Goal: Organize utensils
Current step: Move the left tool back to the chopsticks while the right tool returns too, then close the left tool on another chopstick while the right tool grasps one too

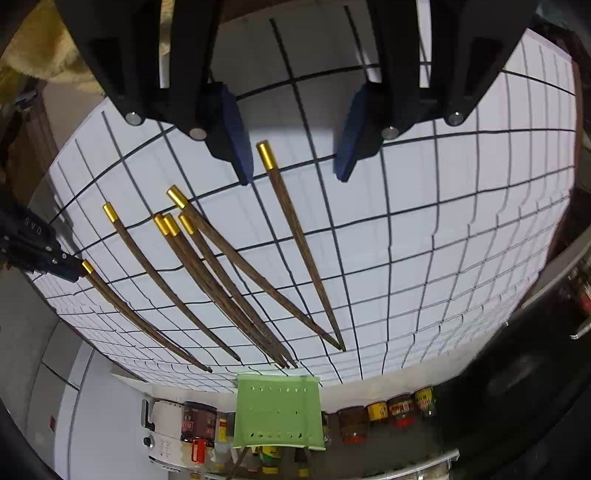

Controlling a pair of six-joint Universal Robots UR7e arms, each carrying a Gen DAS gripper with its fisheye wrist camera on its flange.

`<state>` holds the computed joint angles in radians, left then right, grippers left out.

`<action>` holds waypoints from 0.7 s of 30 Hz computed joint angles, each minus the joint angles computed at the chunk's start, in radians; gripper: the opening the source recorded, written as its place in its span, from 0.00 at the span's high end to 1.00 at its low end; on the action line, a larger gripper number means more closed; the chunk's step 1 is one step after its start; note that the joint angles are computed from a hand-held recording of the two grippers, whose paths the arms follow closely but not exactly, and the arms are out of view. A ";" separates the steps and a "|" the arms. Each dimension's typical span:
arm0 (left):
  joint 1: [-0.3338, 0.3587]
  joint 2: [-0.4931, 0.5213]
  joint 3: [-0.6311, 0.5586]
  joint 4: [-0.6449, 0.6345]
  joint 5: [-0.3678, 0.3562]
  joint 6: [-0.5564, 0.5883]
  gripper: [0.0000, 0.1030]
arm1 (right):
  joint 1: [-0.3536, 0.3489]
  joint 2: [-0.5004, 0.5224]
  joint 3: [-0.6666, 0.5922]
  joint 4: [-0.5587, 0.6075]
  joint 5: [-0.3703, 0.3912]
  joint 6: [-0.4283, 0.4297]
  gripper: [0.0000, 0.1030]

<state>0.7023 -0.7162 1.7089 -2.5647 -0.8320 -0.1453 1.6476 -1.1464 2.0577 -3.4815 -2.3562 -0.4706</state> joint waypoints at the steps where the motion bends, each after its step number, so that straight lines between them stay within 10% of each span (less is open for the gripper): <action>1: 0.003 -0.006 -0.001 0.016 -0.003 -0.006 0.55 | 0.002 0.000 0.007 -0.013 0.000 -0.004 0.76; 4: 0.003 -0.019 0.001 0.052 -0.001 -0.023 0.58 | 0.001 -0.001 0.015 -0.028 0.007 -0.003 0.77; 8: -0.015 -0.006 0.010 0.026 0.025 0.018 0.87 | -0.020 -0.015 0.043 -0.066 0.081 0.021 0.84; 21: 0.021 -0.019 0.021 -0.094 -0.023 0.029 0.94 | -0.024 -0.007 0.063 -0.131 0.111 -0.005 0.93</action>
<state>0.7237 -0.7349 1.7303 -2.6585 -0.8555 -0.1164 1.6241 -1.1537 2.1209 -3.6128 -2.2449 -0.4754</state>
